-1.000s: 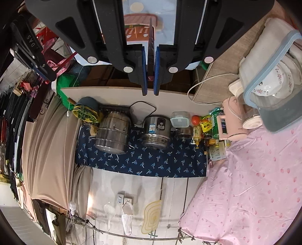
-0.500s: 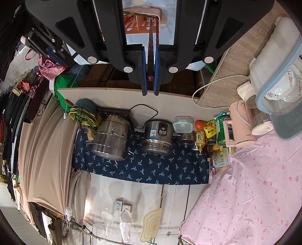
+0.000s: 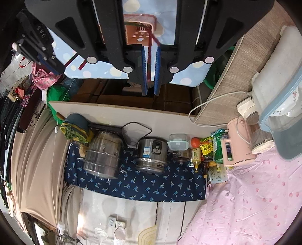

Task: Organize utensils
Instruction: 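Open the left gripper over the basket while the right releases its chopstick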

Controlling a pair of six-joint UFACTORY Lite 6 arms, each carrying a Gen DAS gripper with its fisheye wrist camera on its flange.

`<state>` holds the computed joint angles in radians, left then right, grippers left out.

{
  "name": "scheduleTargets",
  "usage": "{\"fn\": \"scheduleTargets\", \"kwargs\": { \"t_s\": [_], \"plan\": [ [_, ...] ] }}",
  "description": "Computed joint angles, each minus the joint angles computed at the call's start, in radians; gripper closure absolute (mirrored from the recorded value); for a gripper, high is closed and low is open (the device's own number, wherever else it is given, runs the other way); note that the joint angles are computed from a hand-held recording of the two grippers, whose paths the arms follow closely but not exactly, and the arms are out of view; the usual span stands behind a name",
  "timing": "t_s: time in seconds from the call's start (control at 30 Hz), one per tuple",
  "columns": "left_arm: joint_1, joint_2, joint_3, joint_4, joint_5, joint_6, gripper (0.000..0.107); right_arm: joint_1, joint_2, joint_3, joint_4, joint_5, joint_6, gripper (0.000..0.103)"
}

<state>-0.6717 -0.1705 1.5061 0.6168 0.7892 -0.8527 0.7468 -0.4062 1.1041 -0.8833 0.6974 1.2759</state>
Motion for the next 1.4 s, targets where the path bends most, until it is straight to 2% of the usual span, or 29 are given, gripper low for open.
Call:
{"fn": "scheduleTargets", "kwargs": {
  "t_s": [0.2,0.33,0.53,0.73,1.1,1.3,1.4],
  "plan": [
    [-0.036,-0.019,-0.038,0.057,0.044,-0.045,0.097,0.026,-0.029,-0.015,-0.015,0.03,0.016,0.083],
    [-0.054,-0.038,-0.054,0.065,0.068,-0.058,0.09,0.064,-0.053,-0.021,-0.03,0.068,0.036,0.081],
    [-0.095,-0.083,-0.086,0.077,0.111,-0.07,0.089,0.162,-0.107,-0.035,-0.058,0.166,0.081,0.08],
    [-0.179,-0.155,-0.145,0.11,0.185,-0.123,0.089,0.343,-0.163,-0.067,-0.115,0.326,0.175,0.08],
    [-0.42,-0.29,-0.279,0.205,0.369,-0.278,0.088,0.81,-0.217,-0.148,-0.191,0.706,0.43,0.08],
    [-0.588,-0.378,-0.393,0.233,0.489,-0.403,0.088,1.078,-0.216,-0.214,-0.16,0.889,0.624,0.08],
    [-0.705,-0.436,-0.481,0.233,0.564,-0.497,0.088,1.195,-0.191,-0.246,-0.109,0.937,0.727,0.08]
  ]
}}
